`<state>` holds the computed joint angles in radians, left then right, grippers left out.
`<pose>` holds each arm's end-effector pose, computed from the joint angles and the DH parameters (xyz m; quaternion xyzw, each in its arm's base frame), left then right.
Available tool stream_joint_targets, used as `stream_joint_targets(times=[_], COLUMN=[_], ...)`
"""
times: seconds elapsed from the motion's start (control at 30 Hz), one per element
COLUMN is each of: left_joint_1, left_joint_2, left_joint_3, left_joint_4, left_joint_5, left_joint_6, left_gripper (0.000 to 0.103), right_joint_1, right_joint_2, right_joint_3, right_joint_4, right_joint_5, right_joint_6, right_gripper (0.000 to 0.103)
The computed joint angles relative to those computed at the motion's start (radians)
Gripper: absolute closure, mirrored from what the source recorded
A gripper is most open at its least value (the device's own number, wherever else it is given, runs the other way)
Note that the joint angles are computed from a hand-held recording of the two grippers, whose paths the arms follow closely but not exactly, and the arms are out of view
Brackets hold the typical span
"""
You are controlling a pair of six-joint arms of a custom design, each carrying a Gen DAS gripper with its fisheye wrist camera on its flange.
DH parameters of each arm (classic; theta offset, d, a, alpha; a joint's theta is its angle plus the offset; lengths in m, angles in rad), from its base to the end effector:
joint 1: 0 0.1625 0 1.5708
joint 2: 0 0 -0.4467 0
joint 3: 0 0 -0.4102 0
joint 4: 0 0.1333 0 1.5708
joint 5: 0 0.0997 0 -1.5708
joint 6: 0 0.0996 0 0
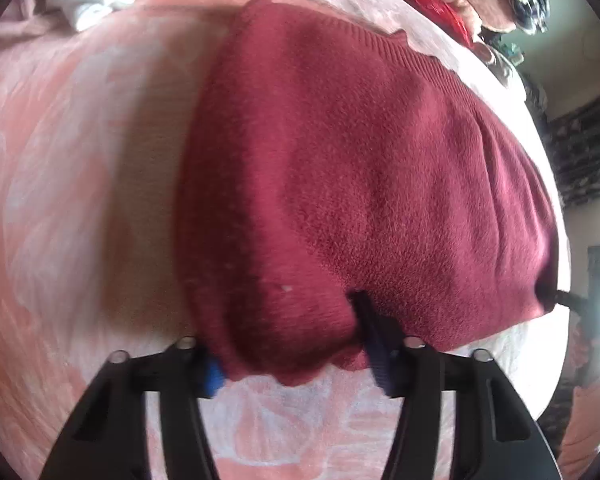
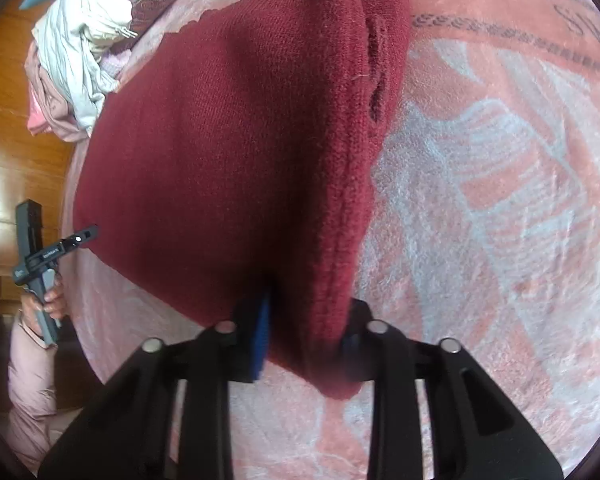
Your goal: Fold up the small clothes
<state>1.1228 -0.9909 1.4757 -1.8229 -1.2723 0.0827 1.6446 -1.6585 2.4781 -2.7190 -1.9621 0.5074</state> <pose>-0.1492 -0.6858 0.2294 0.2742 0.9433 0.0861 0.1661 0.1220 -0.3569 0.2527 -0.2392 -0.9382 0.2087 0.1378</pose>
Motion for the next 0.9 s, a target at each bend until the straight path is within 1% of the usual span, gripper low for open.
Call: stream_joint_targets(times=[0.03, 0.07, 0.13, 0.2, 0.27, 0.3, 0.37, 0.47, 0.57, 0.67, 0.73, 0.77, 0.83, 0.9], left_joint_1=[0.010, 0.012, -0.004, -0.022, -0.029, -0.032, -0.038, -0.054, -0.071, -0.092, -0.104, -0.108, -0.108, -0.096], left_joint_2=[0.003, 0.000, -0.020, -0.042, -0.061, -0.072, -0.091, -0.137, -0.190, -0.259, -0.295, -0.306, -0.318, -0.322], left_joint_3=[-0.013, -0.013, 0.014, 0.035, 0.038, 0.036, 0.037, 0.071, 0.113, 0.179, 0.233, 0.262, 0.320, 0.369], left_joint_4=[0.011, 0.013, -0.006, -0.023, -0.016, -0.001, 0.044, 0.104, 0.167, 0.222, 0.229, 0.222, 0.180, 0.105], left_joint_5=[-0.025, -0.031, -0.006, -0.001, -0.026, -0.031, -0.051, -0.054, -0.048, -0.043, -0.021, 0.002, 0.066, 0.103], left_joint_6=[-0.035, -0.064, -0.075, -0.071, -0.066, -0.065, -0.085, -0.080, -0.073, -0.053, -0.042, -0.028, -0.008, 0.028], left_gripper=[0.062, 0.066, 0.069, 0.070, 0.070, 0.070, 0.070, 0.070, 0.070, 0.069, 0.068, 0.067, 0.064, 0.058], right_joint_1=[0.000, 0.012, 0.062, 0.110, 0.148, 0.166, 0.203, 0.269, 0.343, 0.411, 0.423, 0.415, 0.382, 0.347], right_joint_2=[-0.009, -0.008, -0.001, -0.013, -0.050, -0.073, -0.119, -0.160, -0.225, -0.265, -0.278, -0.287, -0.285, -0.259], right_joint_3=[0.004, 0.001, -0.022, -0.041, -0.043, -0.041, -0.042, -0.035, -0.005, 0.022, 0.047, 0.066, 0.099, 0.120], right_joint_4=[-0.005, 0.001, 0.051, 0.098, 0.123, 0.140, 0.219, 0.327, 0.429, 0.511, 0.531, 0.520, 0.486, 0.463], right_joint_5=[0.004, -0.009, -0.062, -0.095, -0.106, -0.109, -0.118, -0.134, -0.123, -0.116, -0.107, -0.100, -0.099, -0.099], right_joint_6=[0.008, 0.013, 0.032, 0.058, 0.077, 0.088, 0.124, 0.202, 0.289, 0.374, 0.412, 0.421, 0.403, 0.391], right_gripper=[0.087, 0.089, 0.090, 0.093, 0.094, 0.094, 0.094, 0.095, 0.094, 0.094, 0.094, 0.094, 0.093, 0.093])
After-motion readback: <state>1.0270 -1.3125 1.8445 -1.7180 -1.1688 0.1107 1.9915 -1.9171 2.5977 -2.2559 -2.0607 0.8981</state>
